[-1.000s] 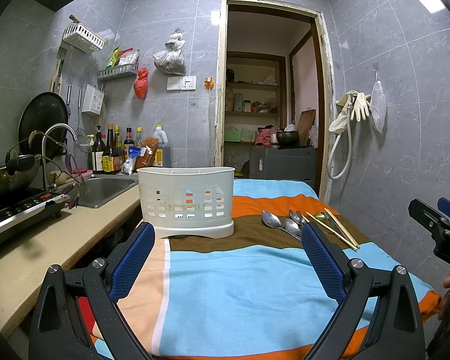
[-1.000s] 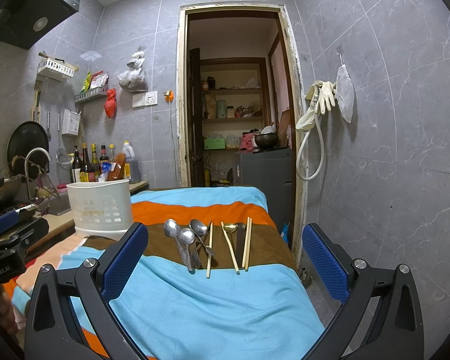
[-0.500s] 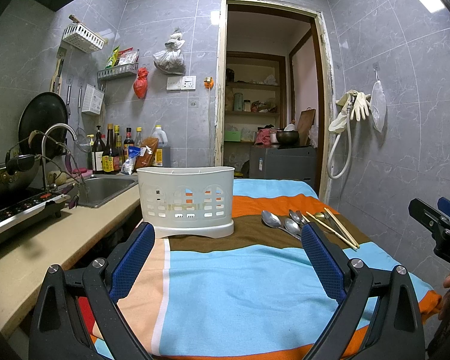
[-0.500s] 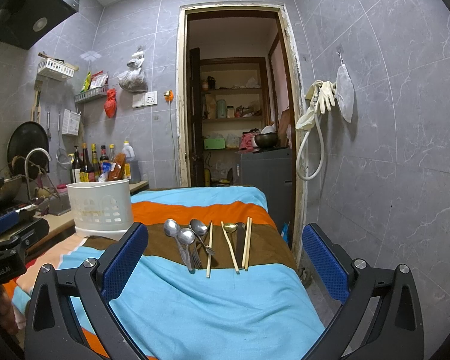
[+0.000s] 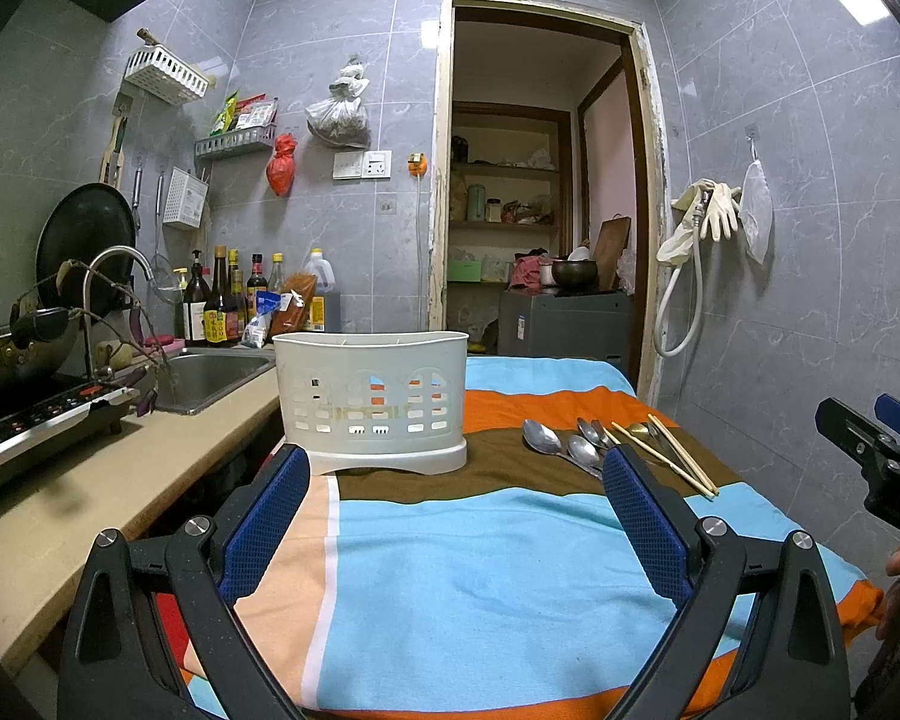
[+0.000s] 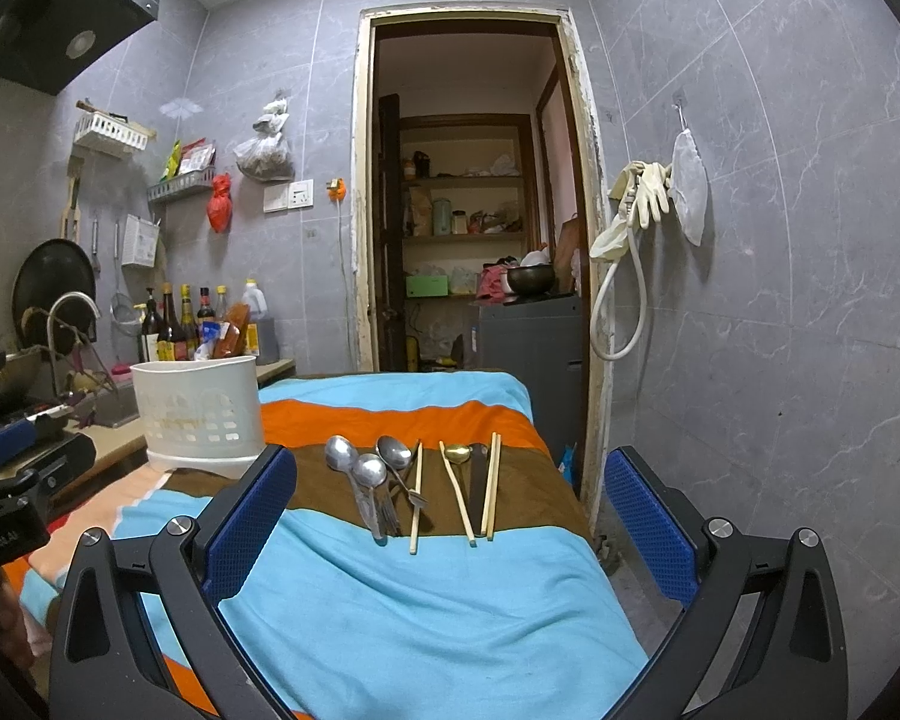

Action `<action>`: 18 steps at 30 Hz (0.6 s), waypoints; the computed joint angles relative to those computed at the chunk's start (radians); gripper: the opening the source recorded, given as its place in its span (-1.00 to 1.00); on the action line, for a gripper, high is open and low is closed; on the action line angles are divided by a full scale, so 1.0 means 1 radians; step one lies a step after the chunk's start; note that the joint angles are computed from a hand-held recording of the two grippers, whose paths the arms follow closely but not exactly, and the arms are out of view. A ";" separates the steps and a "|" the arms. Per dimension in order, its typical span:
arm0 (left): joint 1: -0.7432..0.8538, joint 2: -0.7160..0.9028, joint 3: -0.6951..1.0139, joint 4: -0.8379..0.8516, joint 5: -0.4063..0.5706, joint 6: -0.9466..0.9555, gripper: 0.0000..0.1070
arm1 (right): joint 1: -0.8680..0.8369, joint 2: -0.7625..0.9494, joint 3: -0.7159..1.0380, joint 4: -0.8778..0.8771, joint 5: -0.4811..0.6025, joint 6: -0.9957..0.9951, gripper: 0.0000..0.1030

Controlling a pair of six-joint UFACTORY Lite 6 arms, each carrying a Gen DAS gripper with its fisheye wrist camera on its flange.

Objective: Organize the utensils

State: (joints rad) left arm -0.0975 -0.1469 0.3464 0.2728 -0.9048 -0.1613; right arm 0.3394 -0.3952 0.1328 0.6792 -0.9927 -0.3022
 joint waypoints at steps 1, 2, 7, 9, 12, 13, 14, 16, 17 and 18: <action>0.001 0.001 0.001 0.001 0.000 0.000 0.79 | 0.000 0.002 0.000 -0.001 -0.001 0.002 1.00; 0.000 0.000 0.000 0.000 0.000 0.001 0.79 | -0.001 0.005 0.001 -0.003 -0.002 0.005 1.00; 0.001 0.017 0.009 0.000 -0.006 0.008 0.79 | -0.030 0.023 0.022 -0.025 0.013 0.016 1.00; 0.001 0.028 0.014 -0.004 -0.018 0.018 0.79 | -0.038 0.006 0.021 -0.029 0.024 0.006 1.00; -0.020 0.104 0.070 -0.041 -0.051 0.055 0.79 | -0.068 0.031 0.039 -0.075 0.024 0.014 1.00; -0.006 0.105 0.089 -0.020 -0.038 0.044 0.79 | -0.103 0.057 0.051 -0.126 0.021 0.039 1.00; -0.003 0.117 0.109 -0.009 -0.034 0.039 0.79 | -0.112 0.066 0.059 -0.140 0.017 0.040 1.00; 0.001 0.154 0.176 0.021 -0.006 0.018 0.79 | -0.147 0.078 0.073 -0.189 0.007 0.060 1.00; -0.004 0.156 0.202 0.030 0.017 0.009 0.79 | -0.184 0.076 0.083 -0.242 0.016 0.087 1.00; -0.009 0.169 0.230 0.039 0.032 0.002 0.79 | -0.226 0.076 0.097 -0.300 0.032 0.121 1.00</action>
